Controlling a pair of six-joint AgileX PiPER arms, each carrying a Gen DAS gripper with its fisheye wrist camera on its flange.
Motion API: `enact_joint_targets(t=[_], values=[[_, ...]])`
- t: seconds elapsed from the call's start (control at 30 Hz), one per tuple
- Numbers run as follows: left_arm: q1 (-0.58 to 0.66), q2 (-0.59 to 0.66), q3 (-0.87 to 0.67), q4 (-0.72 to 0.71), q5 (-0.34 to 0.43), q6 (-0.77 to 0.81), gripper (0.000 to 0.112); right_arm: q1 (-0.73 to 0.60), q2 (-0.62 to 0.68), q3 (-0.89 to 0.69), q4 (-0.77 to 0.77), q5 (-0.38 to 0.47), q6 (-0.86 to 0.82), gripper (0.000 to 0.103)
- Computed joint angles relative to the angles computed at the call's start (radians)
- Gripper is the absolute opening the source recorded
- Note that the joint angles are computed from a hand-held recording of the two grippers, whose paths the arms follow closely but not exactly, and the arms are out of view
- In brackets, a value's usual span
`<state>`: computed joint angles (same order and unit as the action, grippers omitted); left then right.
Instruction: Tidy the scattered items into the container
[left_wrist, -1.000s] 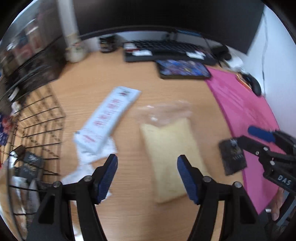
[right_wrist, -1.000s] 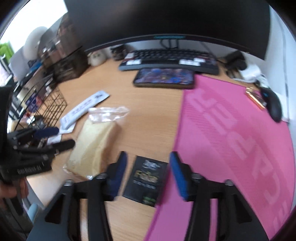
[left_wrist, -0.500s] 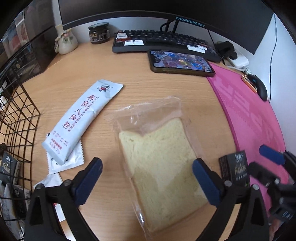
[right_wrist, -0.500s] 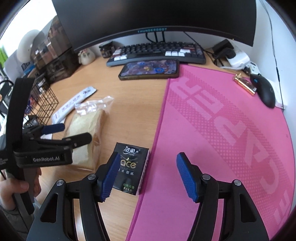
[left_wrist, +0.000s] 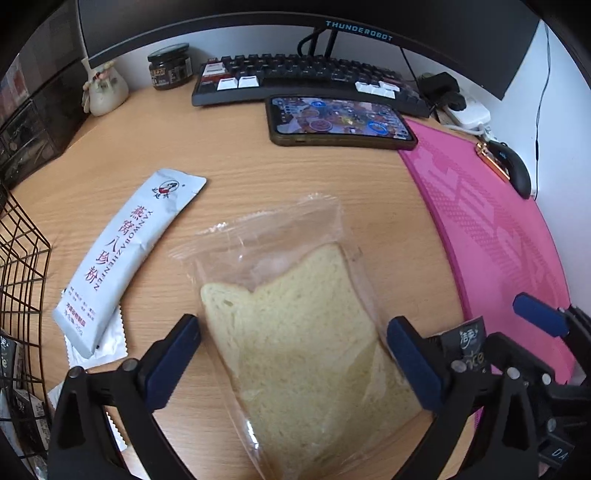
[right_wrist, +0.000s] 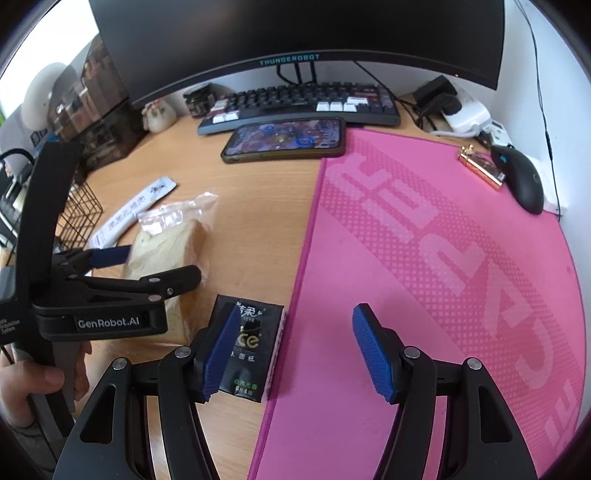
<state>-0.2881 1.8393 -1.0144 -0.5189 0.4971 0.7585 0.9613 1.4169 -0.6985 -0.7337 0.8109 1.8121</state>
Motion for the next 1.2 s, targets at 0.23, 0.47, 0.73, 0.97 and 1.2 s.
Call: enact_joint_targets(t=[0.23, 0.47, 0.73, 0.97, 1.2], values=[[0.066, -0.038, 0.059, -0.126, -0.005, 0.211, 0.089, 0.007, 0.051, -0.034, 0.01, 0.001, -0.011, 0.064], [0.127, -0.042, 0.054, -0.121, 0.021, 0.241, 0.087, 0.005, 0.155, -0.105, 0.02, 0.007, -0.042, 0.082], [0.157, -0.043, 0.049, -0.122, 0.041, 0.263, 0.085, 0.026, 0.217, -0.131, -0.04, 0.011, -0.037, 0.054], [0.182, -0.139, 0.025, -0.159, 0.135, 0.285, 0.057, 0.029, 0.088, -0.1, -0.038, -0.001, -0.026, 0.05], [0.143, -0.077, -0.025, -0.011, 0.168, 0.127, 0.062, 0.096, 0.041, -0.122, -0.035, 0.101, -0.008, 0.049]])
